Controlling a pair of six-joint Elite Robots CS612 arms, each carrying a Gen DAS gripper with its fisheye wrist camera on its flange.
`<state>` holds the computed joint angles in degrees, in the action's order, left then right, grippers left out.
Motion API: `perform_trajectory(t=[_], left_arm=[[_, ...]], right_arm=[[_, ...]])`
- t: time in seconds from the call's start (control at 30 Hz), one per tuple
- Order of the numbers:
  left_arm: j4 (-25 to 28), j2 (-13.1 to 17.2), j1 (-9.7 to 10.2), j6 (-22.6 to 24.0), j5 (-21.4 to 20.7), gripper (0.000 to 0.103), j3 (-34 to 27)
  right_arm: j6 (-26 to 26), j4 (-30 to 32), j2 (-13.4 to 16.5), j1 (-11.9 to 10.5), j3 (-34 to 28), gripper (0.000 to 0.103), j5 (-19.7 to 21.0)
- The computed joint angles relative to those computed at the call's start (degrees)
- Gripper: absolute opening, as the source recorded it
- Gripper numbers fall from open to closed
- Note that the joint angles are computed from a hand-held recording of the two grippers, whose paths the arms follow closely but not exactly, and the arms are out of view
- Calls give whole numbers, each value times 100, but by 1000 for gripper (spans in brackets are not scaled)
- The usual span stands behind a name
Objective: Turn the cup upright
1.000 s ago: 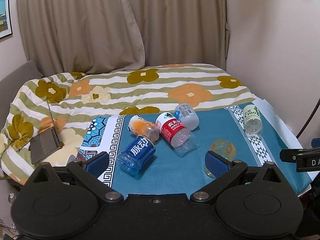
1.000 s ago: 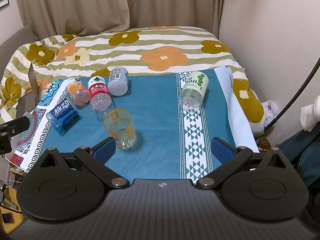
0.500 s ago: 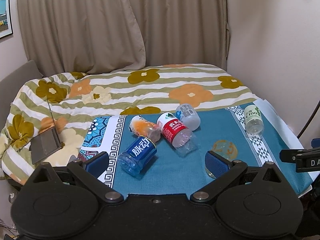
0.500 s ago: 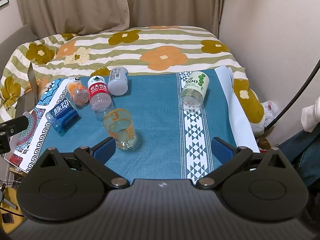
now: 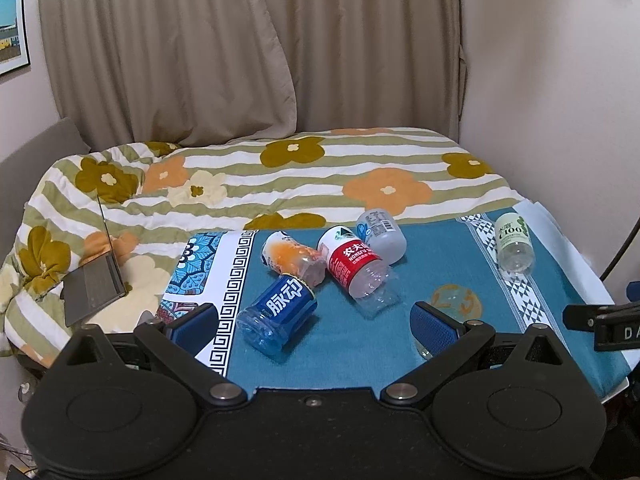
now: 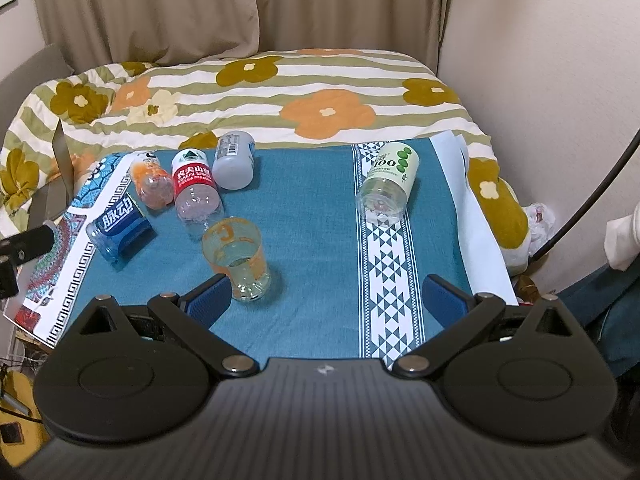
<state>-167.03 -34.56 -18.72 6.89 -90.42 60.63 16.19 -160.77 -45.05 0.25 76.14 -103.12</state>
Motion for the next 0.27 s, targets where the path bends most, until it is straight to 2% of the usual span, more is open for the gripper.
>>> perform_trajectory(t=[0.13,0.27], left_arm=[[38,35,6,-66,10,103,-64],[70,34,-1,-121,125,103,-70]], right_arm=[[-272,-126,49,-18,13,103,61],[-647,-264,220,-116,-91,103,825]])
